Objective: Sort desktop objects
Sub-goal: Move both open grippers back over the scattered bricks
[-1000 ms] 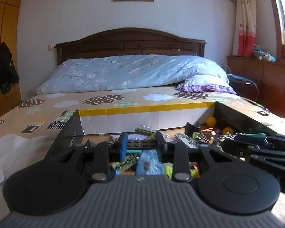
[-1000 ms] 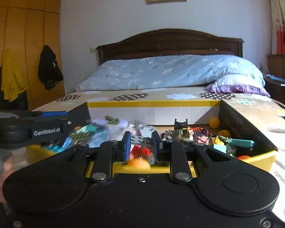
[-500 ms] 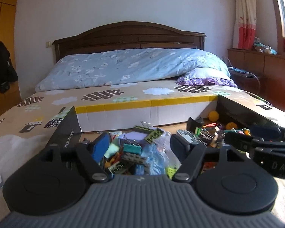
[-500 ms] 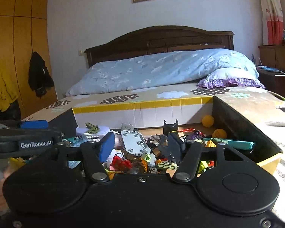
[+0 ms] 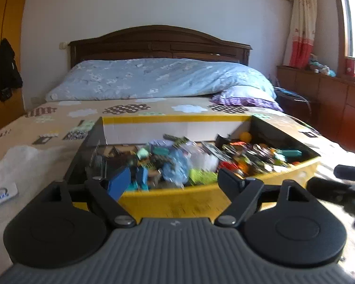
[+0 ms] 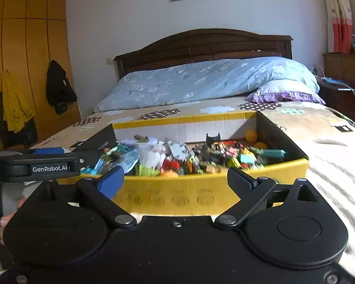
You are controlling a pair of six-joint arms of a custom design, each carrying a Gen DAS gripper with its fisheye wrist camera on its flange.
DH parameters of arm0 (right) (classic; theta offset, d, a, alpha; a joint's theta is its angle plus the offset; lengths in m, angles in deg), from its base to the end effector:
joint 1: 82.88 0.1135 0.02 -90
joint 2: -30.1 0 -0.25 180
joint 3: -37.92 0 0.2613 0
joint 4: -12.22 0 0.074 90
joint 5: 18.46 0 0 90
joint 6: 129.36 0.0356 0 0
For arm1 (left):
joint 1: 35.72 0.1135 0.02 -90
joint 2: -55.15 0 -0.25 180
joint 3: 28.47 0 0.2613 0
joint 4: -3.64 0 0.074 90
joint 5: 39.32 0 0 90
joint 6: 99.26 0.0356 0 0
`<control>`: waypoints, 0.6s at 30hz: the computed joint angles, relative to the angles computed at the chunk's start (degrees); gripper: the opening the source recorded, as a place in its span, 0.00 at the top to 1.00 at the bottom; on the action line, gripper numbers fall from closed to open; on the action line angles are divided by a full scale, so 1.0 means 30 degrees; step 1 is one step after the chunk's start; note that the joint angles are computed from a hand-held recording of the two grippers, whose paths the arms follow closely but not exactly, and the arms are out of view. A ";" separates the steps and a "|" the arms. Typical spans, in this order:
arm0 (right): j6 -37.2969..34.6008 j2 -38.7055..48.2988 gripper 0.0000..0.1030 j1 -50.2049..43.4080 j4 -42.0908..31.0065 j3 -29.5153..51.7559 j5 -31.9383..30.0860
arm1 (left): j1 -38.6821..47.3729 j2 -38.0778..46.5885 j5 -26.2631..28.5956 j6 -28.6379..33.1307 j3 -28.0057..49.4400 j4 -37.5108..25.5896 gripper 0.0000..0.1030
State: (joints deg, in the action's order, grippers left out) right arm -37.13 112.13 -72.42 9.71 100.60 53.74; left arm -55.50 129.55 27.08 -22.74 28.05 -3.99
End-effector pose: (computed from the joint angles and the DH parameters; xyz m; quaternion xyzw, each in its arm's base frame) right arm 0.3245 0.0710 0.2343 -0.1452 0.8101 0.1885 0.5359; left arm 0.2849 -0.0873 0.2281 -0.0634 0.8326 0.0163 0.5499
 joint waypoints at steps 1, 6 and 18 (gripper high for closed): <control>-0.0027 -0.0952 0.07 -0.0341 -0.0473 -0.0568 -0.0330 | -0.0458 -0.0538 -0.0226 -0.0205 -0.0435 -0.0241 0.12; -0.0468 -0.6464 0.02 -0.1990 -0.2241 -0.4800 -0.0898 | -0.3043 -0.1400 -0.2888 -0.1451 -0.2466 -0.0638 0.12; -0.3093 -2.4637 0.02 -0.2565 -1.0387 -1.5166 0.0339 | -0.7794 -0.1027 -0.4127 -0.4490 -0.5053 -0.1603 0.12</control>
State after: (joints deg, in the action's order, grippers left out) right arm -46.41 38.22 -80.11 -21.46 55.10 54.76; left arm -78.88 126.46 14.70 -36.21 12.89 -8.80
